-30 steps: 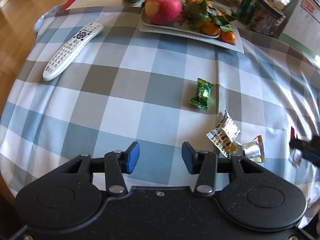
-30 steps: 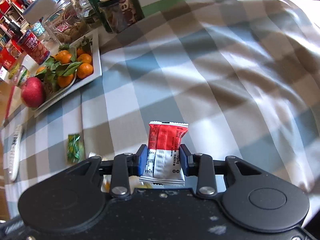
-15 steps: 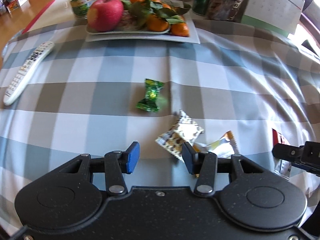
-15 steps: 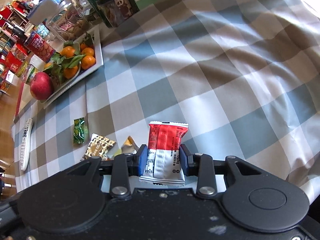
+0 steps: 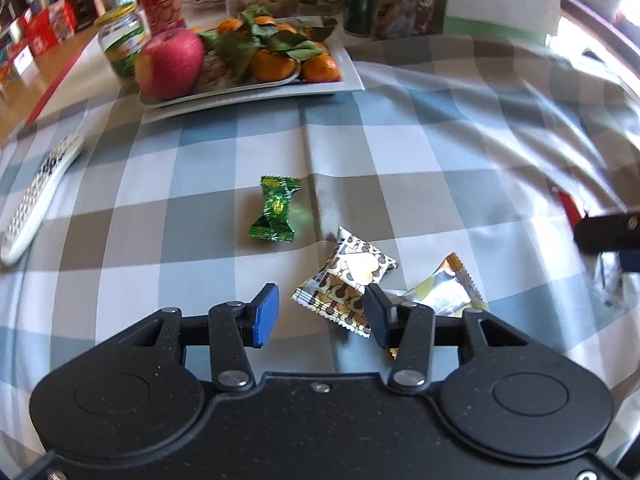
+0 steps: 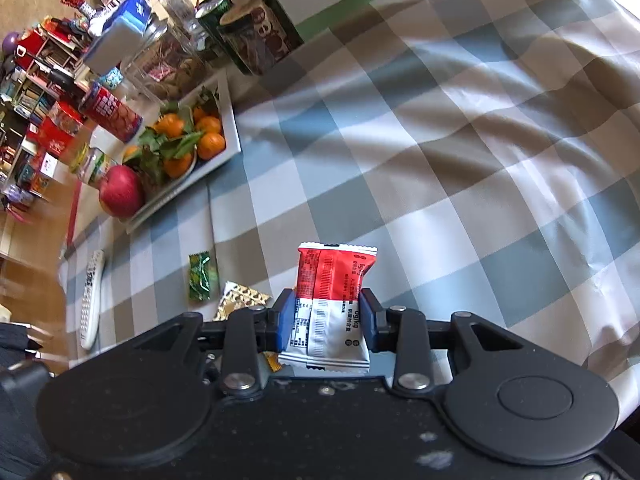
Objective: Organize snacks
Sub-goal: 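Close the left tool on the brown heart-print biscuit packet while the right tool holds the bar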
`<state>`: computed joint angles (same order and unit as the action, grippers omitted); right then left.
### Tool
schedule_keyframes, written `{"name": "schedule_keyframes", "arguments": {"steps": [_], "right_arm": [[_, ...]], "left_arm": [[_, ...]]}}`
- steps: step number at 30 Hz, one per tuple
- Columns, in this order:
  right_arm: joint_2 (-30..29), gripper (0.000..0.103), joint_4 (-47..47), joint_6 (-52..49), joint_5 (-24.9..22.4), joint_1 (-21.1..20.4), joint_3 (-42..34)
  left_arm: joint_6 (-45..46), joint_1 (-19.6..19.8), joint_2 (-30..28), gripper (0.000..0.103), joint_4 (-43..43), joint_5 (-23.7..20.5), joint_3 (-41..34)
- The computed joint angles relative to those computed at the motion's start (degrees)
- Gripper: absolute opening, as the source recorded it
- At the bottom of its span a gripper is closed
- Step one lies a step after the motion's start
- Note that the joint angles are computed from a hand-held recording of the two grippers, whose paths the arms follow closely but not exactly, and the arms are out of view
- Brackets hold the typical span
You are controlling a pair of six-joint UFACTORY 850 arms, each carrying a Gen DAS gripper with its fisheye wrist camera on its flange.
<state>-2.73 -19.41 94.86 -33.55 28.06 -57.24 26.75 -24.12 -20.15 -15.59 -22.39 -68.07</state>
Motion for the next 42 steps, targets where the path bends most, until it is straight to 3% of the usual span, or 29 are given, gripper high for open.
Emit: {"name": "schedule_keyframes", "arguments": {"steps": [8,25,34,42], "right_arm": [[0.42,0.036,2.55,0.35,0.60,-1.34,0.82],[1.66,0.036,3.21,1.73,2.17,-2.25,1.64],[2.45,0.036,3.45,2.80,2.75,-2.86,2.43],[2.71,0.036,3.48,3.51,2.87,-3.15,2.67]], "left_arm": [[-7.57,-2.84,-2.29,0.057,12.36,1.06,-1.33],[-14.02,-5.76,-8.18,0.057,18.06,-2.23,-8.13],[-12.22,-5.66,-10.37,0.058,15.37,-4.20,-11.42],[-4.21,-5.35,-10.37,0.058,9.98,-2.62,-11.49]]}}
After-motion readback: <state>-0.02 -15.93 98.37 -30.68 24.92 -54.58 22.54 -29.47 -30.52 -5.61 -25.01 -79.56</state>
